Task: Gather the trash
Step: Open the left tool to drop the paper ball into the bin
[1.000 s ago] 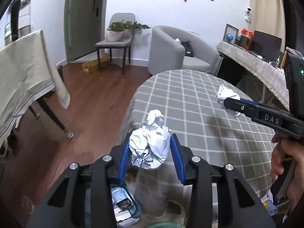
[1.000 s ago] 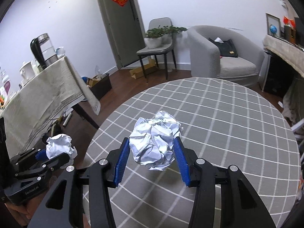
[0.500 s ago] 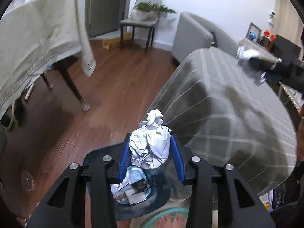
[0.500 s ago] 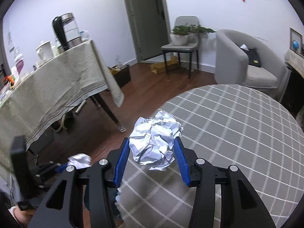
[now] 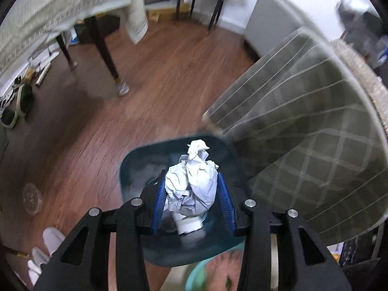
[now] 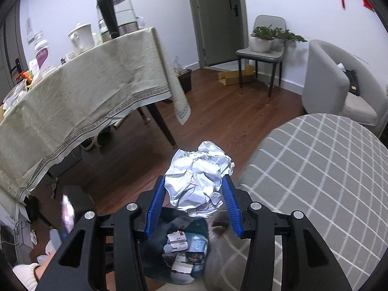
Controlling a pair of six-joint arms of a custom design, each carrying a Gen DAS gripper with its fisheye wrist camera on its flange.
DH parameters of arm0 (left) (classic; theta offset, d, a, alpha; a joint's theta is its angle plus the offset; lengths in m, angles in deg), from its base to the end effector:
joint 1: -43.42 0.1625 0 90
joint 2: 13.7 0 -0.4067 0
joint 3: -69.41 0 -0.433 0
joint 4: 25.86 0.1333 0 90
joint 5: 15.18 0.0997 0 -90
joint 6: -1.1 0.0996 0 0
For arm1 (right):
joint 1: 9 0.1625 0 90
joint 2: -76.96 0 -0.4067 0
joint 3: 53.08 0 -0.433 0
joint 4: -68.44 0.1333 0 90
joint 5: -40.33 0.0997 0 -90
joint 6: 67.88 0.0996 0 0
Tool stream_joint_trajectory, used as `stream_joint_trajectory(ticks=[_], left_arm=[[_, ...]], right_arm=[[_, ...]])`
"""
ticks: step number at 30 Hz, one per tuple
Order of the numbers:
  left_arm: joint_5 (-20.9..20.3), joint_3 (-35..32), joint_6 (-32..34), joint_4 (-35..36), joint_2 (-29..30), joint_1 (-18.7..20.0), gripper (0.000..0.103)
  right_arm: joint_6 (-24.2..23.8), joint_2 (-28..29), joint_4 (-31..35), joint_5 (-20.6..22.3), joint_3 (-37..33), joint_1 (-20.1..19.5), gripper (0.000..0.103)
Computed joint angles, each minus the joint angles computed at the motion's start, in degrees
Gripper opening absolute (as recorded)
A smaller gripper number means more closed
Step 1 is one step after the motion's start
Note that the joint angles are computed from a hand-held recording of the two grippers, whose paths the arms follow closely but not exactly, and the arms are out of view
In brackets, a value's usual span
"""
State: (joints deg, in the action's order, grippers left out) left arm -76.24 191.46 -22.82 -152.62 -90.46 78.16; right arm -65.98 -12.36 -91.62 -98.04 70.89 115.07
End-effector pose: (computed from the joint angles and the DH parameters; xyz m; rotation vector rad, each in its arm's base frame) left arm -0.2938 -0.4246 0.1497 0.7636 2.5335 -0.2830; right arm 0.3180 -0.3652 0.3268 0.3237 -2.3249 1.0277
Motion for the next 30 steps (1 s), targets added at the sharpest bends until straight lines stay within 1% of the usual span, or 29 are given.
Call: stream_joint_trajectory(ticks=[5, 12, 13, 16, 19, 27, 30], left_arm=[[-1.3, -0.7, -0.6, 5.5, 1.4, 3.0, 0.044], [-3.9, -1.1, -0.9, 10.3, 2.3, 6.2, 0.047], [-4.0, -1.0, -0.9, 10.5, 2.2, 6.5, 0.049], [-4.4, -0.8, -0.7, 10.4, 1.8, 7.3, 0.059], [-4.3, -0.6, -0.8, 10.2, 1.1, 7.2, 0.062], [-2.4, 0.3, 0.1, 7.3, -3.1, 6.5, 0.062], [-1.8, 1.0, 0.0, 5.3, -5.2, 6.2, 0.060]], right_arm=[[1.2, 3.5, 1.5, 1.0, -2.0, 0.2, 0.048], [2.1, 6.6, 3.3, 1.9, -4.0, 0.2, 0.048], [2.4, 7.0, 3.7, 2.1, -4.3, 0.1, 0.048], [3.1, 7.9, 4.6, 2.8, -4.8, -0.3, 0.048], [3.8, 8.7, 5.5, 3.2, -5.1, -0.7, 0.048], [5.3, 10.3, 8.3, 4.0, -5.4, -2.2, 0.048], [5.8, 10.8, 9.0, 4.8, -5.4, -2.9, 0.048]])
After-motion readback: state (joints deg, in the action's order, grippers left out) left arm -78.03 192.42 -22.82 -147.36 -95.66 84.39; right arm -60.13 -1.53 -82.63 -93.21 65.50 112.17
